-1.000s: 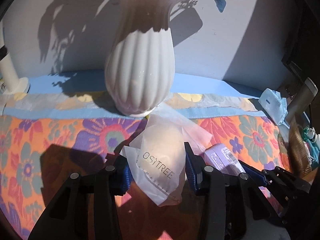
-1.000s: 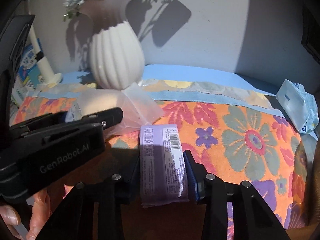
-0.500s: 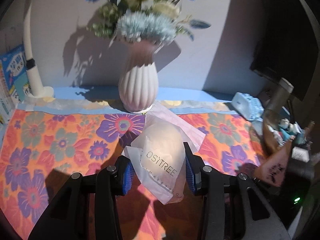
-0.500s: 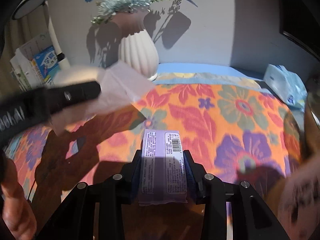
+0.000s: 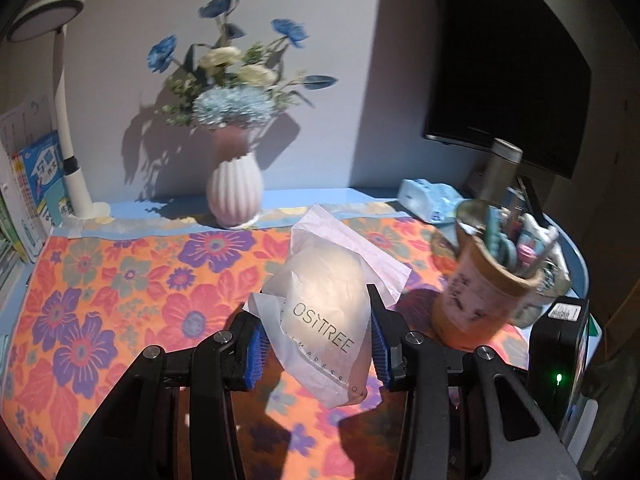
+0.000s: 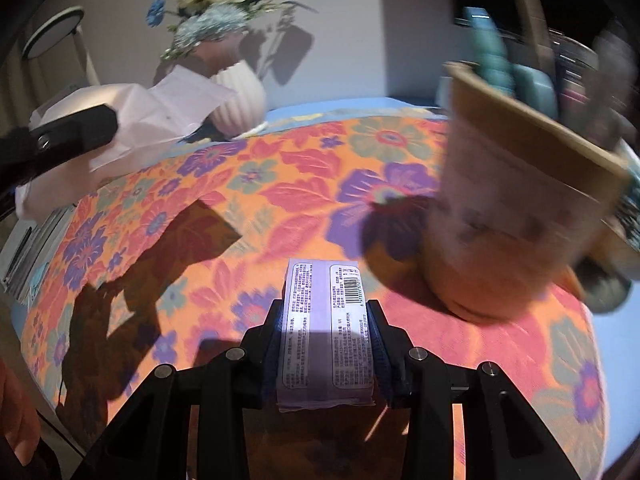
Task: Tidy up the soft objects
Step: 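Carry the purple packet and OSITREE pouch into the glass bowl, open both tools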
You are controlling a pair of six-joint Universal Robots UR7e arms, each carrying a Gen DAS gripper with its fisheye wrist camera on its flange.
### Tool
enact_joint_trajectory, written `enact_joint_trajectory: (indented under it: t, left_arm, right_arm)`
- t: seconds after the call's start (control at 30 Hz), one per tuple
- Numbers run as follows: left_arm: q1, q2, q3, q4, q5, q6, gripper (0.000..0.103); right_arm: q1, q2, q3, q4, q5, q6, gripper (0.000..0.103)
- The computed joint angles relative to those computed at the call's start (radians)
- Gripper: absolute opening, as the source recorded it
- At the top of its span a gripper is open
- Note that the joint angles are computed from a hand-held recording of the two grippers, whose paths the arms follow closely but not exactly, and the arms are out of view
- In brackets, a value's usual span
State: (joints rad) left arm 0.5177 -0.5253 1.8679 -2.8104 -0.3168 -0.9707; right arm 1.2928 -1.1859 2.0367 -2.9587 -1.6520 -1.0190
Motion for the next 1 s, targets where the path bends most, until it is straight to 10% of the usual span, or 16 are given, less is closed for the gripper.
enact_joint_trajectory:
  t: [1.0]
  left_arm:
    - [-0.062,0.321,-0.411,-0.138,-0.169,0.378,0.039]
  right_arm:
    - [-0.171,-0.186,-0.161,0.11,0.101,0.219,0.038]
